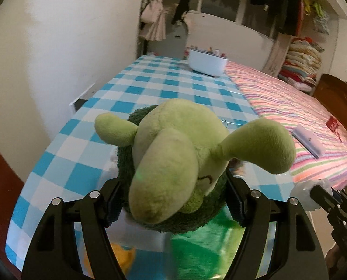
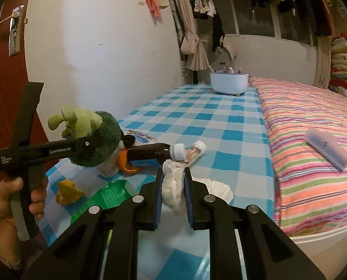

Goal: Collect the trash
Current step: 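Carry the tissue and plush toy over the white bin and open both tools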

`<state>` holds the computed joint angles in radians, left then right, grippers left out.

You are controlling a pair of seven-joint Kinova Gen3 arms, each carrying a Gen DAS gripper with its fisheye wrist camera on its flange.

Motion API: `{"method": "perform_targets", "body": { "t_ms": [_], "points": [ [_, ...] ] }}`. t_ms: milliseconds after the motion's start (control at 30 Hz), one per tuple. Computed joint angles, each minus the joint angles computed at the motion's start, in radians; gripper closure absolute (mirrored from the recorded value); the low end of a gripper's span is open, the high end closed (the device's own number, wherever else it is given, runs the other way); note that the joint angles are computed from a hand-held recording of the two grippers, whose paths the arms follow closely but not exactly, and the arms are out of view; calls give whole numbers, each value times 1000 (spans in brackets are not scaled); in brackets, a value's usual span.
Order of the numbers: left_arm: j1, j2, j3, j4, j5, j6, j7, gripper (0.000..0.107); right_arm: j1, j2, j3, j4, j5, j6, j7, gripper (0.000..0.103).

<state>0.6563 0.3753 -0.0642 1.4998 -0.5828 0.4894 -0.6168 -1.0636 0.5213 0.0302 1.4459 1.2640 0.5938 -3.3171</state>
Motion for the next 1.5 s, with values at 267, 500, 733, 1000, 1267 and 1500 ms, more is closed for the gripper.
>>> {"method": "perform_targets", "body": {
  "t_ms": [267, 500, 733, 1000, 1267, 1500],
  "points": [
    [41, 40, 38, -71, 16, 10, -64, 36, -12, -79, -33, 127, 76, 116, -130, 86],
    [98, 81, 52, -138, 43, 8, -140, 36, -1, -152, -101, 241, 108, 263, -251, 86],
    [139, 127, 68, -210, 97, 14, -227, 36, 33, -216, -182, 337, 89, 394, -341, 86],
    [189, 179, 86, -286, 156, 28, -325, 36, 67, -261, -252, 406, 62, 487, -416, 85],
    [232, 209, 92, -332, 194, 44, -407, 35, 107, -293, -277, 451, 20, 470, -458, 69],
    [250, 233, 102, -366, 222, 63, -459, 35, 93, -335, -307, 539, 73, 555, -673, 42]
  ]
}}
